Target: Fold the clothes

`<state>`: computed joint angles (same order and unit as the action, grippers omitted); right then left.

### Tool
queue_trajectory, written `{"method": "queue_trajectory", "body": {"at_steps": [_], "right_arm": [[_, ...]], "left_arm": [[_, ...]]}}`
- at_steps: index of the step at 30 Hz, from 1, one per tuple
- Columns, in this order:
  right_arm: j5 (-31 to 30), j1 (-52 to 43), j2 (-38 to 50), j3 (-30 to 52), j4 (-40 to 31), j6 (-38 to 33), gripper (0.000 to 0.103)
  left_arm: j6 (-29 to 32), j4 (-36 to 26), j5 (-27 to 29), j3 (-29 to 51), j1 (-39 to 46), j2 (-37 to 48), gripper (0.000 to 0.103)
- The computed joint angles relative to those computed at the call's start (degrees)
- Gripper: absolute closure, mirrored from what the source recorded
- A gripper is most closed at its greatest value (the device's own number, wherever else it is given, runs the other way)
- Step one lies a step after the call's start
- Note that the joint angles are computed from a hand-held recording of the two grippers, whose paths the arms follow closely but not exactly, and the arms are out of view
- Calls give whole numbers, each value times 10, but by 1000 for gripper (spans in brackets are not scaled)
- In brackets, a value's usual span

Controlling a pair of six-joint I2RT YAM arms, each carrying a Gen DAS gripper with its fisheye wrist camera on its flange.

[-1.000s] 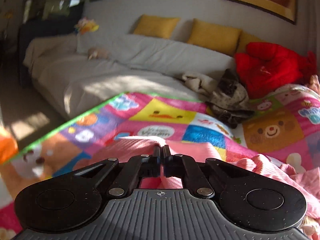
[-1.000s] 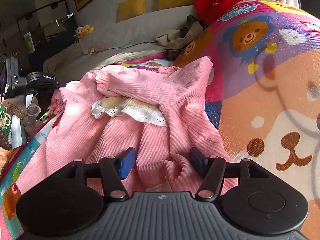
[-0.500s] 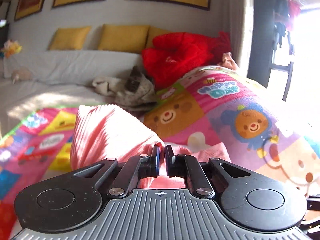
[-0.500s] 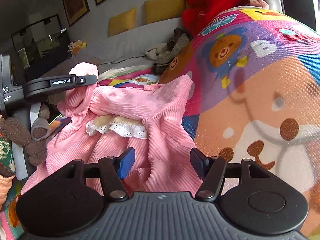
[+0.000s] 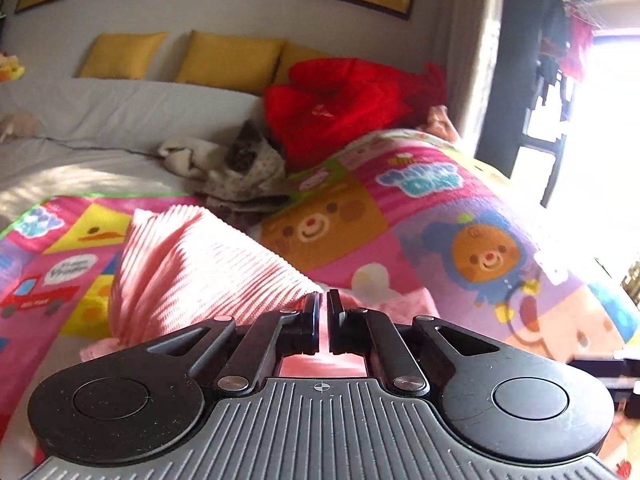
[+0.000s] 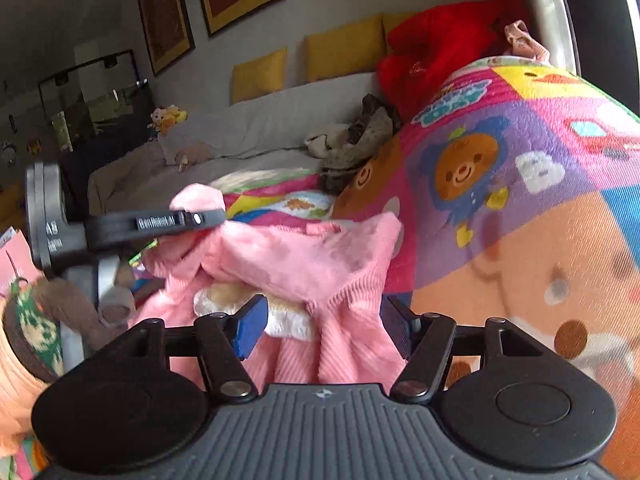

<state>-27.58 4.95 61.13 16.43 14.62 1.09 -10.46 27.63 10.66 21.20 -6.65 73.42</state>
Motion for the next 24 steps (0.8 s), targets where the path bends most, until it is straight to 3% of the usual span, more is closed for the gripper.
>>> {"method": "queue_trajectory", "body": {"at_steps": [2, 3, 5, 10, 13, 18, 22, 23, 24], "right_arm": [[-5, 8, -2, 36, -20, 1, 33], [2, 21, 1, 53, -29, -7, 32], [38, 74, 20, 92, -45, -35, 31], [118, 206, 103, 164, -42, -88, 31], [161, 280, 183, 217, -50, -123, 31], [216, 374, 314, 280, -28, -161, 31], [319, 435, 406, 333, -2, -204, 31], [339, 441, 424, 344, 6, -216, 35], [364, 446, 445, 354, 22, -232, 57]], "left_arm": [[27, -28, 33, -6, -18, -4, 91], [40, -50, 23, -17, -34, -24, 87], [55, -102, 13, -44, -55, -83, 58], [87, -270, 58, -106, -21, -301, 17], [117, -322, 65, -129, 29, -366, 10], [119, -282, 88, -154, 90, -312, 10], [103, -255, 105, -164, 114, -289, 9], [100, -254, 107, -165, 118, -288, 9], [95, -252, 107, -167, 121, -290, 9]]}}
